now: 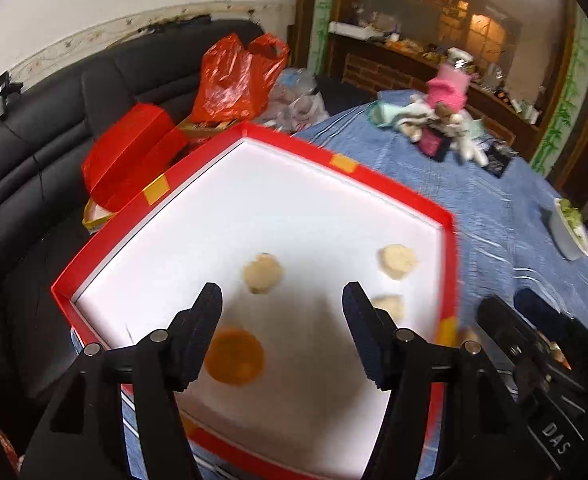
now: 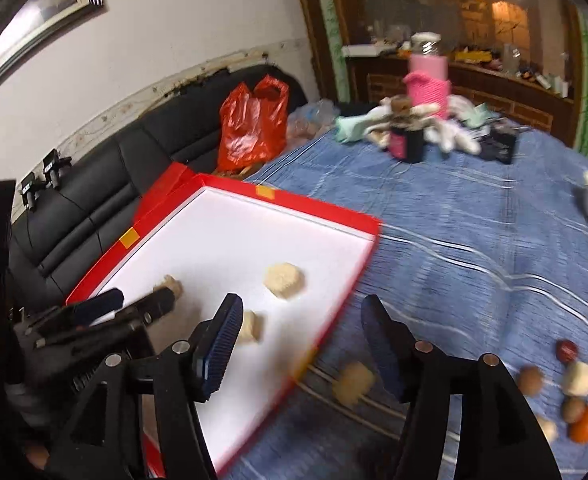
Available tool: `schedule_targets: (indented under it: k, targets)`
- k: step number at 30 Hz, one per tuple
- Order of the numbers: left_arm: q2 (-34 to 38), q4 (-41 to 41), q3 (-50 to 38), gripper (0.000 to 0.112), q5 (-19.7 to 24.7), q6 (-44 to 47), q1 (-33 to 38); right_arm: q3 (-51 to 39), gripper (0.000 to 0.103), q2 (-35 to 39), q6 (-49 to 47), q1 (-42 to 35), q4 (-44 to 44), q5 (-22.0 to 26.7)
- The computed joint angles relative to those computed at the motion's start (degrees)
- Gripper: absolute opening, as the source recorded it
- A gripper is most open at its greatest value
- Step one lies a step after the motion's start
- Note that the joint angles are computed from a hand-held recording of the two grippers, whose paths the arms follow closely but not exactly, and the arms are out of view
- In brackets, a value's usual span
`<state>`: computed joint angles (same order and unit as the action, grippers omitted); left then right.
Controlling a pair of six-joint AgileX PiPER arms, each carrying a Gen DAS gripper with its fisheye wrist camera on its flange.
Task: Organize fruits
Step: 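Grasp a pastry cube with the left gripper while the right grasps a red date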
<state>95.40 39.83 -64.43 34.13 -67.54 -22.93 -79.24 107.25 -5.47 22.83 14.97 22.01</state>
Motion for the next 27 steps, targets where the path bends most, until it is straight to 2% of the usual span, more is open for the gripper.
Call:
schedule_targets:
  k: [4,6,8,11,13,16,19,21,23,27]
  targets:
    - [-2.64,4.70,2.04,0.065,-1.33,-3.26,-5.38,14.58,0.064,-10.89,-17.26,-6.26,16.20,-5.17]
    - [-2.76,4.20,2.16,0.065,-3.25,-0.93,-7.63,20.98,0.066,-15.46,-27.43,-11.14,25.64,-5.27]
    - [-1.80,1.79,1.20,0.065,-4.95,3.89,-9.25,24.41,0.068,-17.57,-34.95,-15.79,31.98,-2.77]
    - [-0.38,0.81,0.39,0.065,-5.50,8.79,-11.67,29.15,0.068,-20.08,-40.58,-19.73,34.88,-1.62]
    - [-0.72,2.88,1.24,0.065,-5.34,7.05,-12.38,31.04,0.067,-21.06,-42.97,-20.69,36.16,-0.33]
    - [-2.92,5.32,3.50,0.065,-4.91,1.86,-11.70,31.53,0.065,-21.26,-43.67,-18.63,35.56,-0.63]
    - [-5.30,7.00,5.35,0.065,-4.59,-3.32,-10.13,27.84,0.058,-18.56,-38.21,-13.88,29.65,-0.79]
    - [-5.91,4.90,5.61,0.065,-4.70,-1.79,-8.55,24.05,0.051,-15.09,-32.37,-10.68,23.48,-0.63]
    - [-5.92,4.62,5.57,0.065,-5.05,-0.76,-8.19,20.25,0.048,-11.12,-23.70,-8.35,15.62,0.19]
    - [-5.28,5.10,5.49,0.065,-6.05,-0.21,-8.43,17.26,0.041,-7.09,-15.56,-6.24,8.58,-0.35]
